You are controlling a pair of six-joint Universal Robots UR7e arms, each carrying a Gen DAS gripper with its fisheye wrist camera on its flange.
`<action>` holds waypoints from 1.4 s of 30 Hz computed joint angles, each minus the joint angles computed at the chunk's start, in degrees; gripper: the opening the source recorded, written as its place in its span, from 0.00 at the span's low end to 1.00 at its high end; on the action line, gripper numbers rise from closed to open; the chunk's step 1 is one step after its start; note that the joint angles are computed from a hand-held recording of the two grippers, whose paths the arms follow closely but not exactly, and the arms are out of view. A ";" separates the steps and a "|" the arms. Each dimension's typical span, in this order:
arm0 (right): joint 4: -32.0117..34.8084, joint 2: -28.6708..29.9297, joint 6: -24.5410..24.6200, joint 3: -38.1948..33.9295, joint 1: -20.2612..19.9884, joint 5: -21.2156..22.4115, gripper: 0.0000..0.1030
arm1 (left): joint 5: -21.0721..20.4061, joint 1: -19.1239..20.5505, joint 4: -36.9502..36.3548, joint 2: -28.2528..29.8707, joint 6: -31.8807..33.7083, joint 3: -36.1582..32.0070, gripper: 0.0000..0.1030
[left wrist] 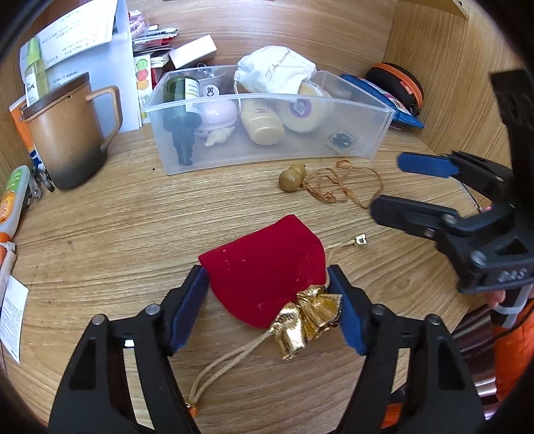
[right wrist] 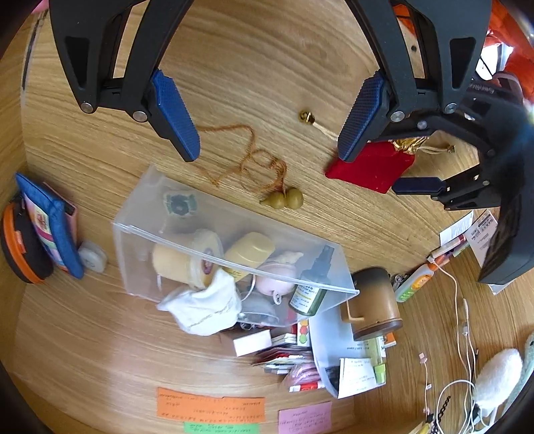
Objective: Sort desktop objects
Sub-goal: 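Grasp the red velvet pouch with the left gripper while the right grasps the green gourd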
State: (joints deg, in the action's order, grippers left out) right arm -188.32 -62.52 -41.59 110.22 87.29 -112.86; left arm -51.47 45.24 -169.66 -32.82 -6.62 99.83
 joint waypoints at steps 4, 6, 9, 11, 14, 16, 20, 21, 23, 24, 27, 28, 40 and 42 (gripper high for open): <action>2.47 2.37 0.28 -3.16 0.32 -0.95 0.80 | -1.18 0.55 -1.94 -0.83 -0.40 0.98 0.57; 4.24 3.55 0.93 -4.94 0.44 -1.37 0.78 | -2.90 1.10 -3.51 -1.69 -0.90 1.67 0.50; 6.00 5.21 1.72 -7.18 0.54 -2.14 0.78 | -3.08 1.03 -5.28 -2.50 -0.27 2.32 0.32; 7.55 6.13 2.30 -8.58 0.58 -2.39 0.73 | -3.66 1.18 -5.57 -3.01 0.33 2.51 0.24; 9.45 7.11 2.92 -10.14 0.60 -2.63 0.64 | -4.18 1.54 -5.89 -3.29 1.00 2.70 0.22; 10.12 8.09 2.75 -11.30 0.75 -3.44 0.59 | -4.72 1.82 -5.99 -3.44 1.11 2.72 0.22; 11.16 9.32 2.55 -12.76 1.02 -4.50 0.52 | -5.34 2.25 -6.70 -3.81 1.26 3.01 0.21; 11.21 9.74 2.31 -13.16 1.15 -5.04 0.52 | -5.65 2.39 -6.86 -4.00 1.30 3.15 0.20; 10.93 10.59 1.78 -13.85 1.37 -6.10 0.49 | -5.85 2.53 -7.15 -4.33 1.18 3.41 0.20; 10.99 10.80 1.53 -14.07 1.35 -5.97 0.47 | -6.03 2.59 -7.42 -4.57 1.29 3.63 0.20; 11.66 11.09 1.67 -14.75 1.44 -5.65 0.34 | -6.38 2.62 -8.31 -5.27 1.45 4.17 0.20; 12.03 11.11 1.79 -14.90 1.48 -5.51 0.30 | -6.37 2.62 -8.49 -5.46 1.59 4.27 0.20; 9.26 9.52 -0.28 -12.25 2.54 -3.94 0.23 | -5.02 2.25 -10.80 -6.69 3.00 4.12 0.20; 8.50 8.49 -0.54 -11.37 2.83 -3.51 0.23 | -4.40 2.00 -11.40 -6.68 3.51 3.92 0.20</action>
